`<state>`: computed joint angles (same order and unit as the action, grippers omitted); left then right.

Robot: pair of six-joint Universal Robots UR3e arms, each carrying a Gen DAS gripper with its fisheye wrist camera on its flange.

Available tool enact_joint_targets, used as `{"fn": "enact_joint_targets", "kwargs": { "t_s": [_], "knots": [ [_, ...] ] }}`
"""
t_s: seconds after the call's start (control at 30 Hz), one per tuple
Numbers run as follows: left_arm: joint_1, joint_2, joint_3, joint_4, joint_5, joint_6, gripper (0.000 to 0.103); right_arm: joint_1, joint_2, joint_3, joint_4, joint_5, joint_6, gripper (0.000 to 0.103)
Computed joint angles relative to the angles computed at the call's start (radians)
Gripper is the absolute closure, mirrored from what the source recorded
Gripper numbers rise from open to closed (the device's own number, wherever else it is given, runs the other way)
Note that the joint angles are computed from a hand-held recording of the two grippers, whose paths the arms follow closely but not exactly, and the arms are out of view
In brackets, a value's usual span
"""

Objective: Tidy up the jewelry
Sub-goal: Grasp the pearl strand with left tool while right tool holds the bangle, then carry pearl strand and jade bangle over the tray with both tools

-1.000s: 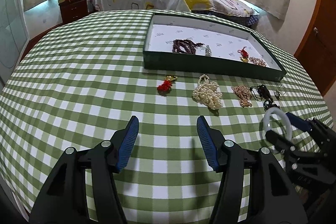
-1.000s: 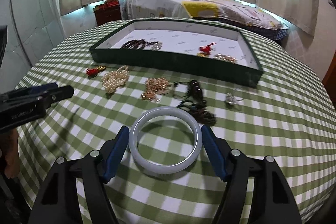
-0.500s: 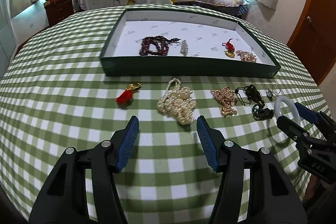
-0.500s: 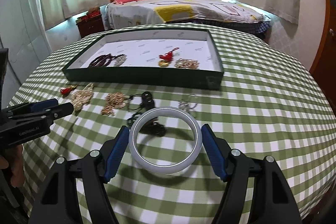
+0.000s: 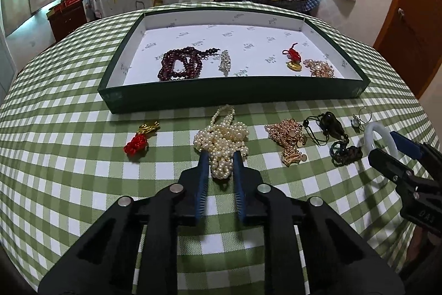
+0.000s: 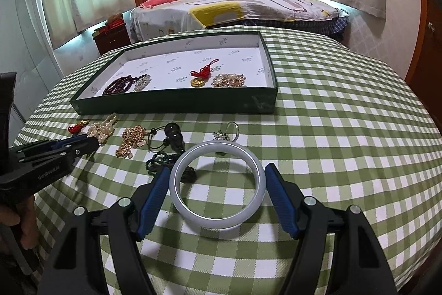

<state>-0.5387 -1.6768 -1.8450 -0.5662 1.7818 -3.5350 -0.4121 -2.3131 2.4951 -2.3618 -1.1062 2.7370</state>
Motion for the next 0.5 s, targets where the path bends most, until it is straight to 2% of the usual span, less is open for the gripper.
{"fn": "enact_joint_targets", "kwargs": {
  "t_s": [0.5],
  "knots": [
    [-0.022,0.056,-0.034,0.026,0.032,0.003,0.089,-0.001,-0.019,-0.010,0.022,0.005,-0.006,0.034]
  ]
}}
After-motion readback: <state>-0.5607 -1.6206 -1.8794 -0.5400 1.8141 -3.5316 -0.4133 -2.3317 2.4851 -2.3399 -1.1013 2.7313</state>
